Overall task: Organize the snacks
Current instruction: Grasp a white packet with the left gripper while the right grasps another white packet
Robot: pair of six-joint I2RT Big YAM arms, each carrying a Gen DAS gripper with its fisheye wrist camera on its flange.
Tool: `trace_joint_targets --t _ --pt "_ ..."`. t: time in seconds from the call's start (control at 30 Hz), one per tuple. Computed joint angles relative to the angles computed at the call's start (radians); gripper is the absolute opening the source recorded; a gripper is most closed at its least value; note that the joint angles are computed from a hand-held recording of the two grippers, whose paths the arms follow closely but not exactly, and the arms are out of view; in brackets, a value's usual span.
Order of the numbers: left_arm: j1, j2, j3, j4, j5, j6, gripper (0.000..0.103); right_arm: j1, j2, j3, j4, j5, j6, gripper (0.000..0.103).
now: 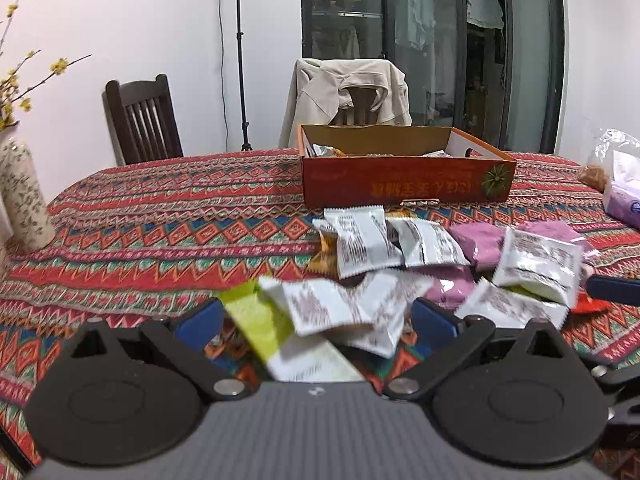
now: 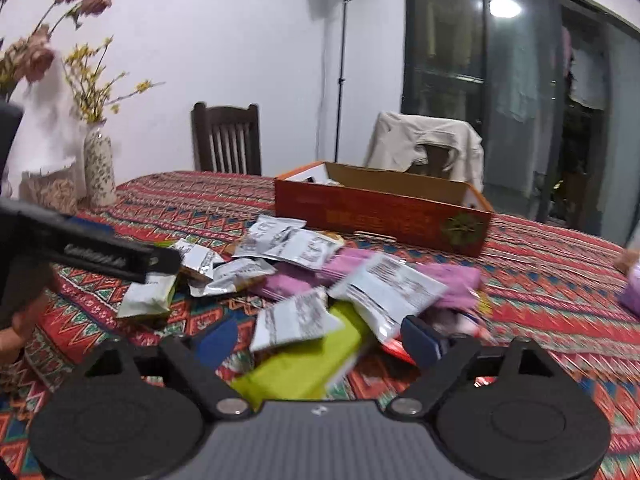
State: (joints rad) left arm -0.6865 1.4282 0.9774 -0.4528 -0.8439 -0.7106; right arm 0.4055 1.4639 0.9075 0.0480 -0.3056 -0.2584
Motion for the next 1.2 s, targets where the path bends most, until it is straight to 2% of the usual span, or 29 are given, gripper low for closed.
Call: trace_joint_targets --t 0.2,0.3,0.37,0.4,0.43,0.47,0.53,0.6,0.67,0.77,0.93,0.97,1.0,1.03,1.2 --pt "0.047 0.049 0.034 0.021 0.049 0.060 0.087 0.045 0.090 0.088 -0.041 0.044 -0.062 0.079" --pt "0.067 0.072 0.054 0.000 0.079 0.042 0.083 0.066 0.124 0.133 -0.116 0.078 -0.107 0.068" --pt "0.080 0.081 0.059 -0.010 0.107 0.020 0.080 0.075 0.126 0.129 -0.095 0.100 -0.130 0.066" --pt "0.087 0.086 0.063 -0.020 0.124 0.003 0.078 0.078 0.130 0.135 -0.103 0.110 -0.141 0.061" --pt "0.087 0.088 0.061 -0.015 0.115 0.000 0.074 0.080 0.134 0.141 -0.108 0.114 -0.150 0.061" --pt "0.083 0.092 0.065 -0.026 0.093 -0.006 0.062 0.080 0.136 0.145 -0.113 0.116 -0.155 0.059" --pt "0.081 0.090 0.062 -0.031 0.080 -0.011 0.055 0.073 0.133 0.151 -0.126 0.104 -0.149 0.056" --pt "0.077 0.063 0.033 0.007 0.100 -0.014 0.050 0.061 0.123 0.149 -0.130 0.077 -0.128 0.046" --pt "0.061 0.043 0.017 0.006 0.098 -0.034 0.048 0.046 0.104 0.136 -0.124 0.052 -0.115 0.042" --pt "0.008 0.017 0.004 -0.012 0.040 -0.067 0.048 0.027 0.069 0.107 -0.104 0.032 -0.100 0.041" --pt "-0.096 -0.020 0.010 -0.104 -0.049 -0.151 0.048 -0.024 -0.002 0.049 -0.078 -0.015 -0.063 0.040" --pt "-0.117 -0.024 0.016 -0.125 -0.064 -0.166 0.048 -0.036 -0.017 0.038 -0.076 -0.024 -0.057 0.037" --pt "-0.132 -0.022 0.025 -0.140 -0.077 -0.175 0.048 -0.048 -0.029 0.028 -0.075 -0.034 -0.055 0.020" --pt "-0.147 -0.022 0.032 -0.149 -0.092 -0.179 0.048 -0.058 -0.039 0.021 -0.073 -0.041 -0.051 0.013" --pt "-0.183 0.010 0.079 -0.200 -0.120 -0.215 0.048 -0.109 -0.062 0.000 -0.102 -0.071 -0.055 0.013"
